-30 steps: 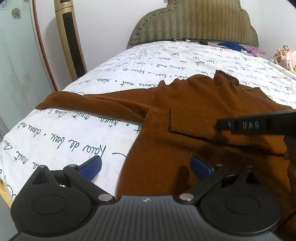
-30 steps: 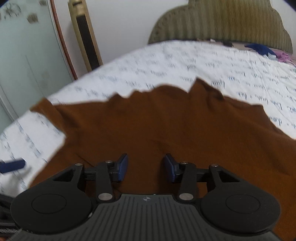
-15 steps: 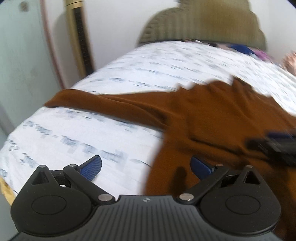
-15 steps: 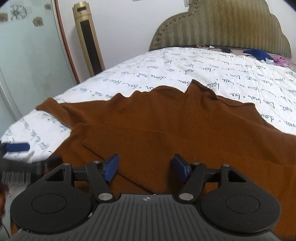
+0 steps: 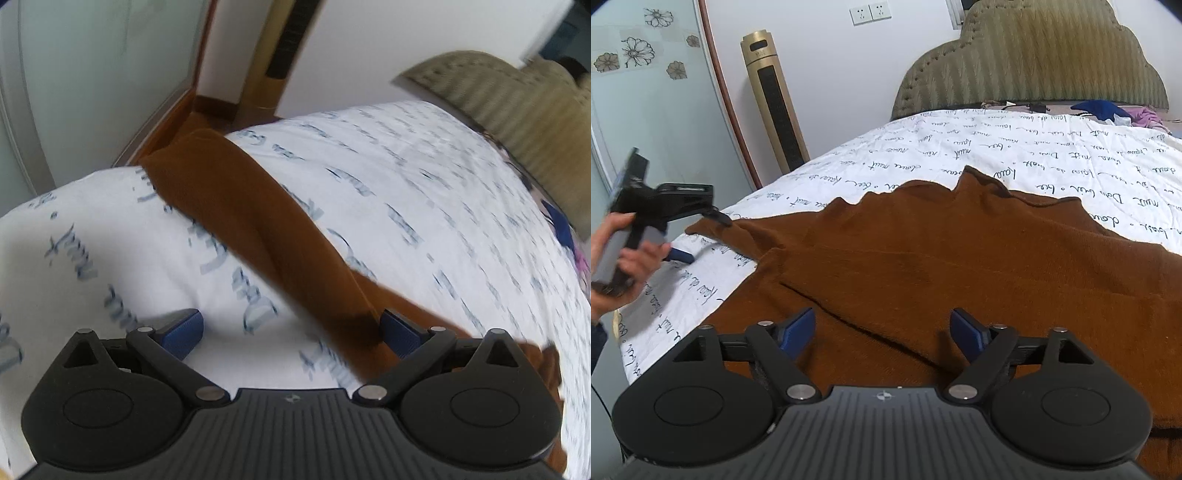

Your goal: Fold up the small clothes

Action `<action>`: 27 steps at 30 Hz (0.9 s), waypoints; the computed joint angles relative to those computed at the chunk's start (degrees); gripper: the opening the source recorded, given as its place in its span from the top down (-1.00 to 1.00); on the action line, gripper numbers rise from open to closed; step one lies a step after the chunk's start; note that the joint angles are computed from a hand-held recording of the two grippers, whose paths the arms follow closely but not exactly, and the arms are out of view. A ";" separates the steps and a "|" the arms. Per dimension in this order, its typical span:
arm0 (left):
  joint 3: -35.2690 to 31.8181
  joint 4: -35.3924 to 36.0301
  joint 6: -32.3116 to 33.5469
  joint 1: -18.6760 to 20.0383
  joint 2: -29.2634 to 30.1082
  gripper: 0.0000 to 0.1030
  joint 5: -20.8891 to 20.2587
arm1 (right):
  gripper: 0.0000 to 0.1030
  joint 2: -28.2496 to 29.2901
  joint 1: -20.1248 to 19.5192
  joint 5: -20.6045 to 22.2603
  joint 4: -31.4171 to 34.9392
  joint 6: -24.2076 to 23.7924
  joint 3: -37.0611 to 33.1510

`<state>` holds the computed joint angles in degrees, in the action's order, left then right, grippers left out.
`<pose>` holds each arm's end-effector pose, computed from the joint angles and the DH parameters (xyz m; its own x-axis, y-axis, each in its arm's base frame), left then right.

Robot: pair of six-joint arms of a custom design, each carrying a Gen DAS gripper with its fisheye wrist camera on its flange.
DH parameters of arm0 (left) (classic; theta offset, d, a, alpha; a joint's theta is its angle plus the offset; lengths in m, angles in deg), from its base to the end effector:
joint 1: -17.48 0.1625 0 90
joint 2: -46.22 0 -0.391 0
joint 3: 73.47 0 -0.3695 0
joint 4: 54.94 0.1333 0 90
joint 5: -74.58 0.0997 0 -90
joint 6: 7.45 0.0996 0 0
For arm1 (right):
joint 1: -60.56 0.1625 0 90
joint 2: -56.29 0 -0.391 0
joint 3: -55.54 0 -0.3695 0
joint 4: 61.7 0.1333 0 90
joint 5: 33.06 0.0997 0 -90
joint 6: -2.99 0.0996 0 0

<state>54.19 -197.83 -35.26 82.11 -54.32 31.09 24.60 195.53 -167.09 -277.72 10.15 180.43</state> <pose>0.0242 -0.4287 0.3601 -0.8496 -0.3709 -0.3750 -0.0119 0.7243 -0.6894 0.3525 -0.2622 -0.0072 -0.8429 -0.1656 0.5120 -0.4927 0.6200 -0.6106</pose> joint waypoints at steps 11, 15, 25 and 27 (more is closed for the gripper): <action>-4.53 -8.56 -9.80 3.35 5.76 0.16 0.18 | -0.59 -0.36 0.10 -0.63 -3.31 2.03 2.54; -2.15 -13.08 -8.87 0.72 7.07 0.80 6.31 | -0.62 -0.58 0.17 -1.29 -4.79 2.59 3.59; 15.02 -30.12 28.27 -18.14 1.62 0.81 -3.76 | -0.66 -1.72 -1.20 -0.95 -9.71 6.19 7.04; 18.44 -26.92 33.03 -22.01 -2.93 0.80 -7.95 | -0.65 -1.59 -1.04 -1.99 -10.12 6.34 7.27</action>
